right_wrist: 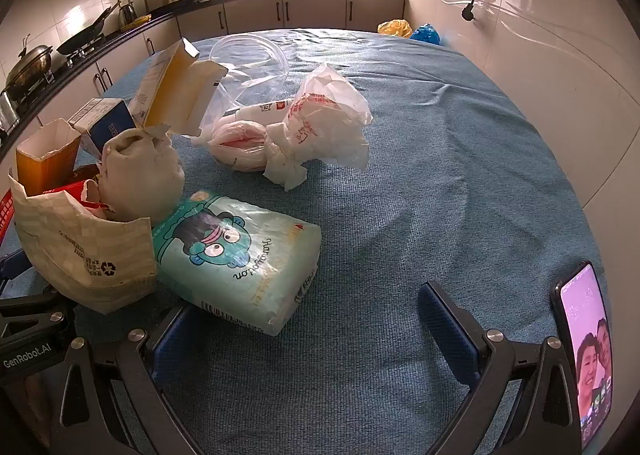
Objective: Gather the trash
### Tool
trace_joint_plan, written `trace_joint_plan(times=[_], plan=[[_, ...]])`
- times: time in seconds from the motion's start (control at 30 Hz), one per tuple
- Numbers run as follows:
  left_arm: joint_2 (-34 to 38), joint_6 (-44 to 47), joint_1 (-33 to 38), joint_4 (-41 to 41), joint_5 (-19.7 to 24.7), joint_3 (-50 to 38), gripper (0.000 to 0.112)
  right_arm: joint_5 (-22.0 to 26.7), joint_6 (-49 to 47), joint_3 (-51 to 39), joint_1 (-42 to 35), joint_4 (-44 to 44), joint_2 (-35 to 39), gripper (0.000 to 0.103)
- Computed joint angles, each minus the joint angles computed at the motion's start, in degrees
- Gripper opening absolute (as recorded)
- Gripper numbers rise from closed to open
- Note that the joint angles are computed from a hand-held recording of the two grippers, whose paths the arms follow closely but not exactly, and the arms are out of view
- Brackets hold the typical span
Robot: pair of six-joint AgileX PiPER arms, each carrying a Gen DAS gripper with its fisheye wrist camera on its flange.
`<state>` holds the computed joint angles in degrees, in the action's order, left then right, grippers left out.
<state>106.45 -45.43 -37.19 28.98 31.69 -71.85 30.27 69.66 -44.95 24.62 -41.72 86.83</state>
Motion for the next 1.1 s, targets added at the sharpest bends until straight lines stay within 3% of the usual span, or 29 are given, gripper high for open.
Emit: trace_joint_plan(times=[0.23,0.33,0.53,0.7,0.9,1.1], plan=[[-1.9,0.2,-0.2,-0.6,-0.5,2.3,0.103,-0.7,-0.3,0.7,-0.4,0.3,-0.6,0.103],[-5.3,0.3,-0.2,-0.9,-2.3,6.4,0.103,1.1,-4.3,0.0,-0.4,4.3,-1.4,0.103],[-15.3,-16.0,-2.3,13.8,-7.5,19.1,0.103,4.2,3.6,7.0,5.5,-1.7,-11.0,0.103],[-22.2,-32.8,-7.2,29.1,-5.2,25.8,0.103,13.8,16.6,11.2,18.9,-9.4,-20.7,0.103],[-28.8,-46.6,-14.3,40.8,2.3,30.9,0.103,32.4,33.3,11.5,41.9,-17.1,-24.7,0.102],[-33.7,-50.2,-16.6,43.5,4.9,35.4,0.103,38.7,39.7,11.4,51.7,-17.2,-23.9,0.1]])
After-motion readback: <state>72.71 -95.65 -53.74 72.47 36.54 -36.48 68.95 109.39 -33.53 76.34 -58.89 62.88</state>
